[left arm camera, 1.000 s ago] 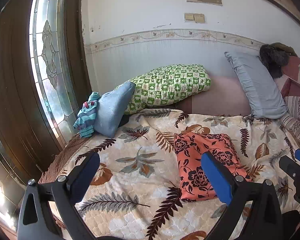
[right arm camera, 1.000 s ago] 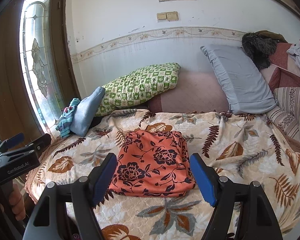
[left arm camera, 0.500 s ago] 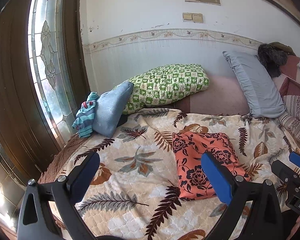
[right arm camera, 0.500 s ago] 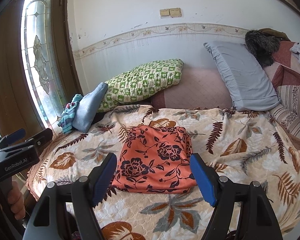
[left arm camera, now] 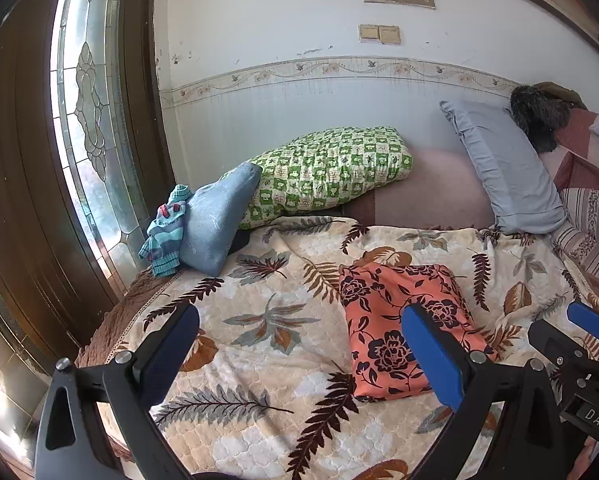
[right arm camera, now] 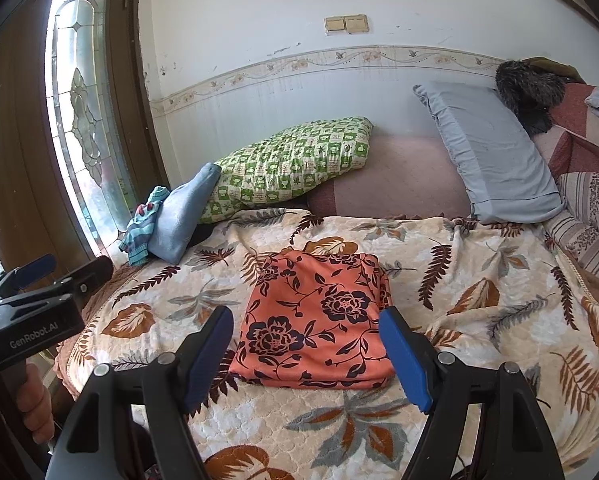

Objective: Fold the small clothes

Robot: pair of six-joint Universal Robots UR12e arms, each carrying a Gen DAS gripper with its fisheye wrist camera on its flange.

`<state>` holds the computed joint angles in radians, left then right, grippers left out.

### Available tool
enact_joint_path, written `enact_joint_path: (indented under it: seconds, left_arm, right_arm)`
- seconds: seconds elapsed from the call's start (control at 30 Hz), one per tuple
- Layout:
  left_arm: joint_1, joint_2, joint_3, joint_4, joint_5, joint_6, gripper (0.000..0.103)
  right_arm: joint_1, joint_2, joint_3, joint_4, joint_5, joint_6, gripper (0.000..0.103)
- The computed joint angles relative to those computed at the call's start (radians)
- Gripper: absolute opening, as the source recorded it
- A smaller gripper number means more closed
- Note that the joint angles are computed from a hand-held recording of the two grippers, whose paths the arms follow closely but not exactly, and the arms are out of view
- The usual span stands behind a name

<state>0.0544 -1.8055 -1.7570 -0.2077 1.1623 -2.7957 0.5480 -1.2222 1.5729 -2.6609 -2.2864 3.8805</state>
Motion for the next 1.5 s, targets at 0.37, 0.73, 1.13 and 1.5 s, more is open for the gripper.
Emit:
enact_joint_path:
  seconds: [0.37,0.73,1.13,1.5]
  left_arm:
    - [0.004,-0.01,0.011,-0.003,-0.005,-0.004,0.101]
    - [0.023,-0.015,0.021,0.006,-0.044,-0.018,0.101]
    - [0.036,-0.032,0.049,-0.033,-0.11,-0.009,0.101]
    - [0.037,-0.062,0.085,-0.049,-0.103,-0.011,0.101]
  right_arm:
    - [-0.004,0.01,-0.019,0.001,0.0,-0.021,0.078]
    - [-0.003,0.027,-0.048,0.006,0.002,-0.052,0.078]
    - [-0.002,0.049,-0.089,0.023,-0.015,-0.07,0.078]
    - [-0.01,0.08,-0.136,0.054,-0.012,-0.073,0.078]
